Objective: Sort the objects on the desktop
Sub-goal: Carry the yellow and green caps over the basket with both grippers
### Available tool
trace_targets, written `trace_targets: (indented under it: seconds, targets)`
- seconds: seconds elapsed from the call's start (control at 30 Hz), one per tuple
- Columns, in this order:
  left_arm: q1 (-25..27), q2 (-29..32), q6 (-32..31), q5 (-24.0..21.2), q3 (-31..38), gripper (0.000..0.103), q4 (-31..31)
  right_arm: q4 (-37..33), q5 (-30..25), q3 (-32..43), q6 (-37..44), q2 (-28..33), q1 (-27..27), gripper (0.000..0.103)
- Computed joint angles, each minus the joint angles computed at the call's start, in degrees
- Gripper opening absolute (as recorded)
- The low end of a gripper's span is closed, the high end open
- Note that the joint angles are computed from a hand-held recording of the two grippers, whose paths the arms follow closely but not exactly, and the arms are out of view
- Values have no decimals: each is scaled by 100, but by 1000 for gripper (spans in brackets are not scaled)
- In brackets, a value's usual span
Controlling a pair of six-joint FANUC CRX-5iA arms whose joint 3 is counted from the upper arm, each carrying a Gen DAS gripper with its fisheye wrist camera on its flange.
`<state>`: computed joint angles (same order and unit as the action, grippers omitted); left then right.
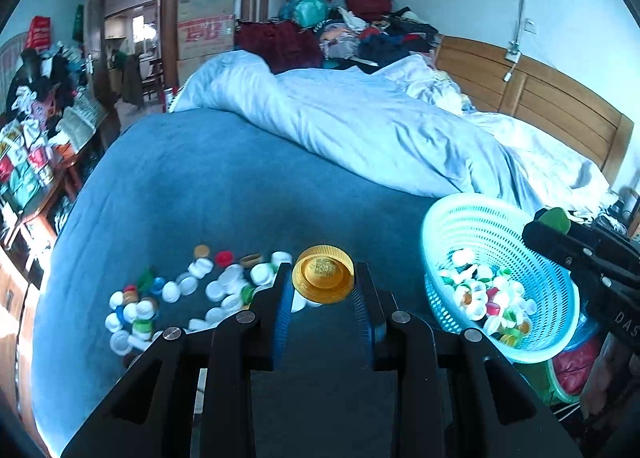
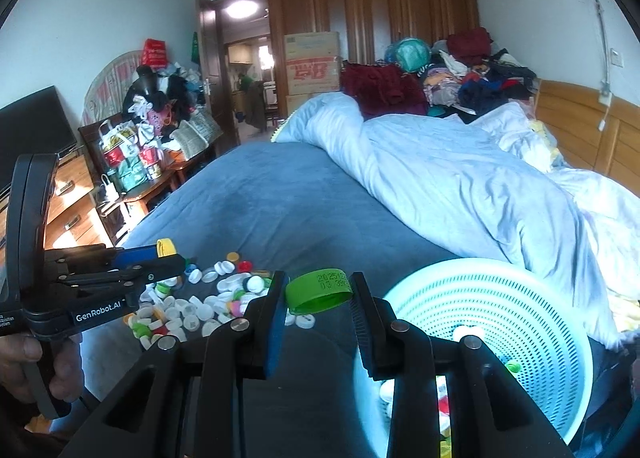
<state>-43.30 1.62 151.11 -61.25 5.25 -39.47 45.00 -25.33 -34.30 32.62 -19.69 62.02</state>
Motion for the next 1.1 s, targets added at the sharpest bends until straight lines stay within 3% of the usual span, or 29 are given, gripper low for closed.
trace_targets:
  seconds: [0.77,1.1]
  targets:
    - [-104,1421,-1340,204,1744,25,613,-317,-287,-247,67,-466,-645,34]
    - [-60,1933,-1801,276,2339,25,954,-818,-468,-61,539,-429,-947,34]
